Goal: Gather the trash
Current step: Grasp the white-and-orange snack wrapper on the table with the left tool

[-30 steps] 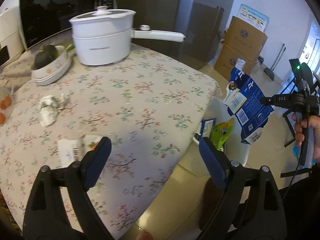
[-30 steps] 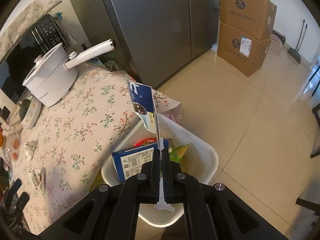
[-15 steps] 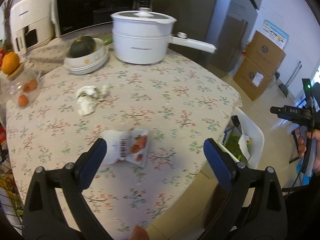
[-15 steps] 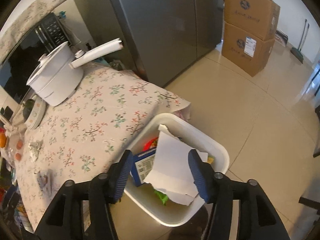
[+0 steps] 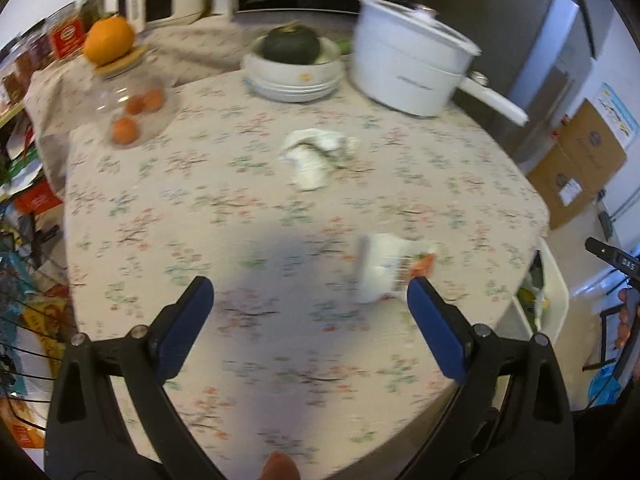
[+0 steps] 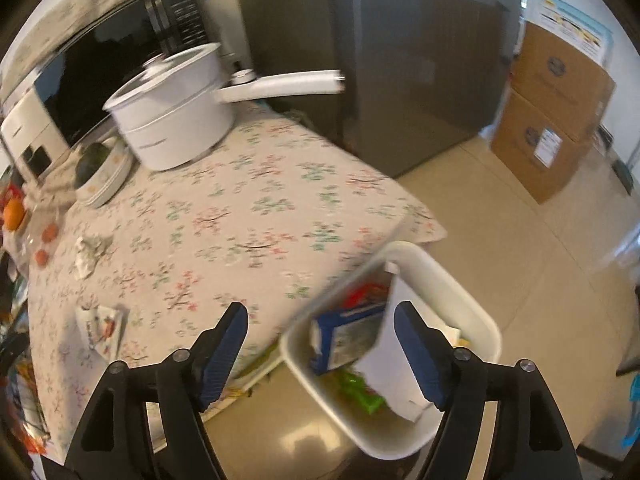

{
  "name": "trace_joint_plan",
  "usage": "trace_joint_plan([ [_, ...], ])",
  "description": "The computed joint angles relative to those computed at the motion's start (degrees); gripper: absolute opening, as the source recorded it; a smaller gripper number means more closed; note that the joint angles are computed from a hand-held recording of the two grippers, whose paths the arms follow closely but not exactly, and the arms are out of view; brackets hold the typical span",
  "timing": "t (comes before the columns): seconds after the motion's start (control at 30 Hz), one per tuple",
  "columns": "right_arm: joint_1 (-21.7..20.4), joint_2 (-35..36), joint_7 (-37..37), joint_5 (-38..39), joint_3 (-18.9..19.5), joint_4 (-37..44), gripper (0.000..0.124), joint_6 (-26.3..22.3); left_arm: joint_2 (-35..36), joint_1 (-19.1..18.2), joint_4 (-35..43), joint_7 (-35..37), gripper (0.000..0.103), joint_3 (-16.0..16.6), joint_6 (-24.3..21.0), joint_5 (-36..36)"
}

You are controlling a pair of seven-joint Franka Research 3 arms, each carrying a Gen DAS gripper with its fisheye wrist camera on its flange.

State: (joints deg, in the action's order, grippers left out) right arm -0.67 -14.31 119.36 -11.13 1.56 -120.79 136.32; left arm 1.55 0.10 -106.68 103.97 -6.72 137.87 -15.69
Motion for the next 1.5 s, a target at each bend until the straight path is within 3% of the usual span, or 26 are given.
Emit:
trace_joint_plan([
  [0.13,2.0,4.3,-1.1,0.7,0.9,3.7,0.078,-0.6,0.8,1.5,0.1,1.5,0.097,0.9,0.8,-1.9],
  [0.27,4.4,8.7,-0.7,0.3,1.1,7.7,0.078,-1.1,3.5,2.2,1.9,6.6,0.096,0.0,-1.4,-7.2],
  [0.43,7.0,12.0,-1.2,0.4,0.3,10.8,0.078,-1.8,8.0,2.6,6.8,11.9,0.071,-2.6,-8.6,-14.3],
  [0.5,7.7,12.3,-1.7,0.5,0.0,11.0,0.078,-1.9,9.7,2.2,8.5,12.5,0.067,-3.6,-10.7,-14.7],
  [0.67,8.2,12.1,-2.5,0.2,-0.7,10.5,0.078,-2.3,12.1,0.4,9.8,10.5,0.064,-4.7,-10.1,-11.0],
  [0.8,7.8,11.6,-2.6,0.1,-1.1,9.7,0.078,-2.6,13.6,-0.5,10.4,7.6,0.041,-5.2,-10.4,-8.0],
  [0.87,7.6,11.3,-2.4,0.1,-1.2,9.3,0.078,-2.6,13.5,-0.4,9.7,6.8,0.037,-5.5,-9.3,-8.0],
  [0.9,7.5,11.1,-2.3,0.1,-1.2,9.1,0.078,-2.5,13.6,-0.3,9.7,6.8,0.027,-5.7,-9.2,-8.5],
  [1.0,7.2,10.9,-2.2,0.1,-1.1,8.9,0.078,-2.5,12.7,0.0,8.9,6.7,0.02,-5.8,-8.6,-8.7],
  [1.03,7.2,11.0,-2.1,0.1,-1.1,9.0,0.078,-2.6,12.2,0.0,8.4,6.9,0.013,-5.7,-8.1,-8.4],
  [1.23,7.9,12.2,-2.1,0.2,-0.6,10.4,0.078,-2.8,8.6,1.5,7.1,6.6,0.012,-4.3,-7.0,-9.9],
  [1.5,10.8,18.1,-4.4,3.3,0.1,16.5,0.078,-2.8,2.1,3.1,3.1,5.1,0.012,-0.1,-0.2,-6.6],
])
